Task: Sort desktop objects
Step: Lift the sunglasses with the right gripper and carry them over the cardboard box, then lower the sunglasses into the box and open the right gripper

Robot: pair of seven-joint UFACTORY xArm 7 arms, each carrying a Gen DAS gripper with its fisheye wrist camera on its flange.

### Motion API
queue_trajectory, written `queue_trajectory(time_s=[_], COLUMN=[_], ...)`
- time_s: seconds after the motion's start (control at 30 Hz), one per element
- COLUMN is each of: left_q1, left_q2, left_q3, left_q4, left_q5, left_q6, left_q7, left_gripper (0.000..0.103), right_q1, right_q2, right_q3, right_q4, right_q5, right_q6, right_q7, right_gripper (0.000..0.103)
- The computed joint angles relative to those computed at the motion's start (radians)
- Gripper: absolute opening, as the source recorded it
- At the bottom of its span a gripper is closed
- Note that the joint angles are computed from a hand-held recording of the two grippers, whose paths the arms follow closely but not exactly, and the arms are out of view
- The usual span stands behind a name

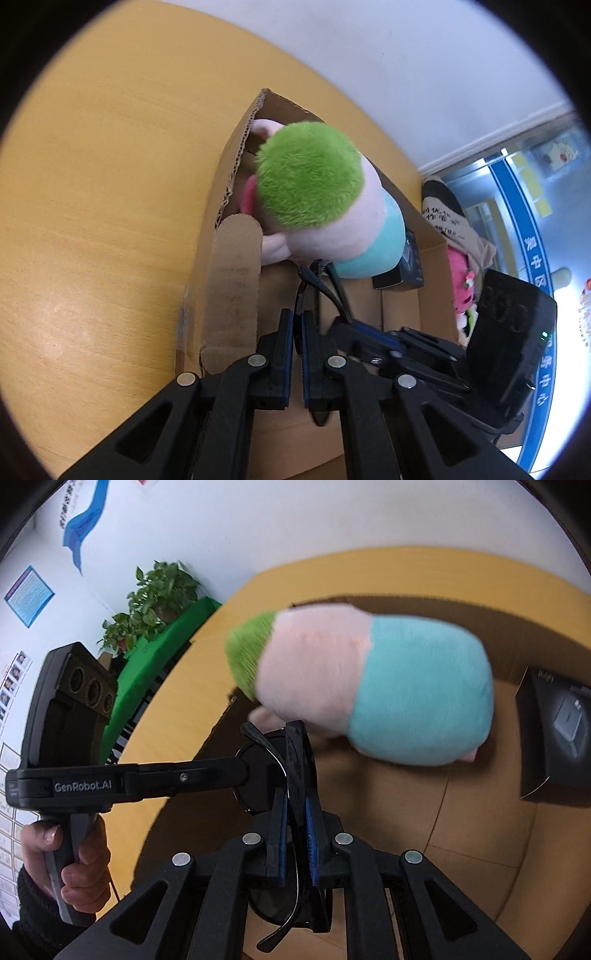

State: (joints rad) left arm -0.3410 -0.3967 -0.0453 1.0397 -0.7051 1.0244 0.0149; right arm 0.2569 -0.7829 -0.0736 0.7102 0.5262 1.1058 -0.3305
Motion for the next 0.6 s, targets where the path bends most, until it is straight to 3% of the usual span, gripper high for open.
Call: queue_trajectory(time_s=[0.27, 0.43, 0.53, 0.57, 0.6], left_q1=[0.008, 0.009, 0.014, 0.015, 0.017], left_q2=[0.018, 0.016, -0.049, -0.093, -0.132], left_q3=[-0.066, -0.072, -0.089, -0.096, -0.103], left_q4=[0.047, 0.061, 0.058, 0.045, 0.031], left_q5=[0.189, 0.254, 0.319, 0.342, 0.366], left_q6=[0.015, 0.014, -0.020, -0.049, -0.076], left_q7=[-0.081, -0.119, -0.140, -0.141, -0.143], left_gripper=[0.004, 0.005, 0.006, 0.008, 0.016], right_q1=[-0.003, -0.002, -0.016, -0.020, -0.023], right_q2=[0.045, 0.035, -0.038, -0.075, -0.120], right_q3=[0.001, -0.010, -0.007, -0.006, -0.009], right_q4=[-0.001, 0.004, 0.022, 0.025, 0.026], right_q5=[0.008, 0.021, 0.001, -0.009, -0.020], right_q6=[0.027, 0.040, 0.050, 0.047, 0.049], right_q7=[0.004, -0.011, -0.020, -0.024, -0.028], right_gripper=[0.010, 0.017, 0.047, 0.065, 0.082])
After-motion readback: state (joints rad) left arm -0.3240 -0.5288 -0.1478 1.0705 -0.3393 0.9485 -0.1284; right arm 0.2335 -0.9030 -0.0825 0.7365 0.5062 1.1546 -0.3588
